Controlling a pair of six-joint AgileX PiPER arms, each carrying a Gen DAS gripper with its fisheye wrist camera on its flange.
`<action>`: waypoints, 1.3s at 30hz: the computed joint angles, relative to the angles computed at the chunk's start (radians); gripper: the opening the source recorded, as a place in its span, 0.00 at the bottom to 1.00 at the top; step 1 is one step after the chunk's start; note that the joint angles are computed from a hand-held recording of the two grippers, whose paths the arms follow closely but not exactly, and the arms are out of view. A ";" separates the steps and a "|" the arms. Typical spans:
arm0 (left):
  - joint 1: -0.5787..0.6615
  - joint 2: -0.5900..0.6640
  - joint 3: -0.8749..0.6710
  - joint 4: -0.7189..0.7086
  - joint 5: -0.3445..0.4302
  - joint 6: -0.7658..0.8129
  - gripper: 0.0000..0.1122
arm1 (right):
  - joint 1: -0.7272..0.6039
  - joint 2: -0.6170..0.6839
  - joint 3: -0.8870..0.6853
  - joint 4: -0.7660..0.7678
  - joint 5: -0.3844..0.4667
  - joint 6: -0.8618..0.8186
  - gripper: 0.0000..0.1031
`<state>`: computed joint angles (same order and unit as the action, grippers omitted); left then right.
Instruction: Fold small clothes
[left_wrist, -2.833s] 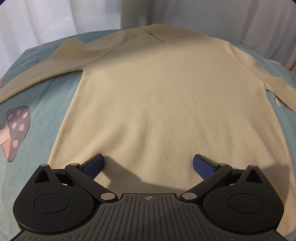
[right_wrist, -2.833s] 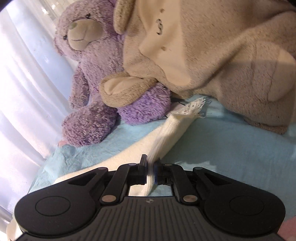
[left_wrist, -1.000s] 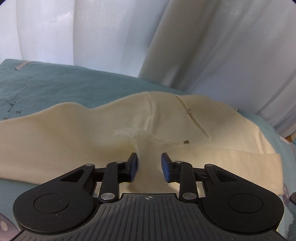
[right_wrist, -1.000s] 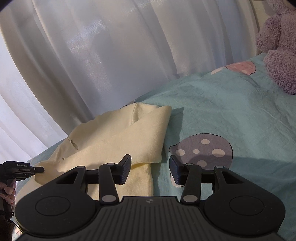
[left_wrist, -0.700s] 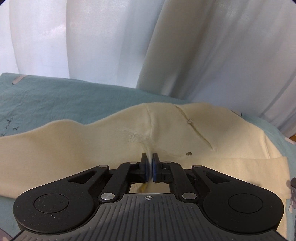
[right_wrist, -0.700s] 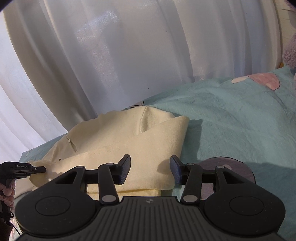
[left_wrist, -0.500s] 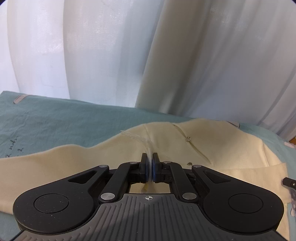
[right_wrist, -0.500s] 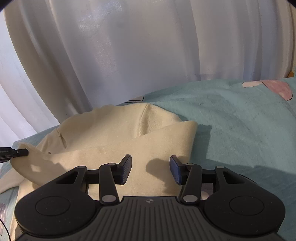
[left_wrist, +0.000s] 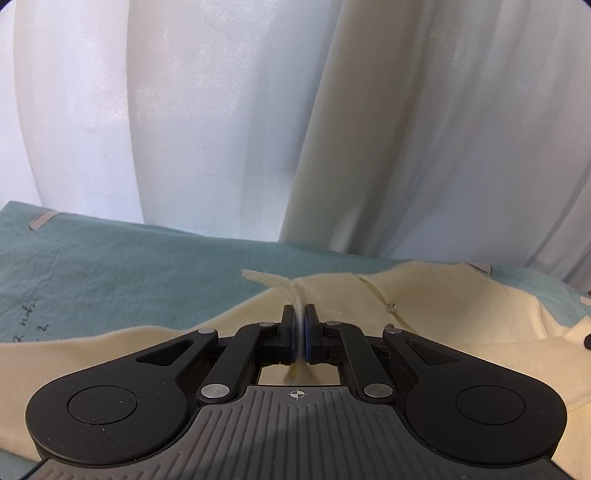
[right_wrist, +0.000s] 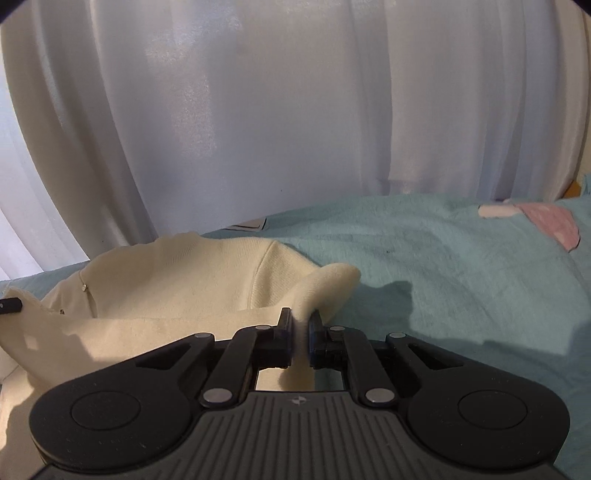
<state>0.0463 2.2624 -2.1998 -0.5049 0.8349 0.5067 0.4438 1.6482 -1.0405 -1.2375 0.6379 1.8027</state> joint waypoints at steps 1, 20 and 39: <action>-0.003 -0.002 0.008 -0.011 -0.019 0.010 0.06 | 0.013 0.017 -0.017 -0.027 0.052 0.011 0.07; -0.026 -0.013 0.094 0.246 -0.010 -0.145 0.24 | 0.097 0.087 -0.051 0.038 0.009 -0.102 0.15; 0.433 -0.114 0.257 0.136 -0.055 -0.467 0.77 | 0.338 -0.069 0.112 0.073 0.097 0.157 0.53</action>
<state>0.4797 2.1483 -1.9432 -0.3693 0.7800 0.0393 0.7819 1.5792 -0.9285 -1.1645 0.7347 1.9602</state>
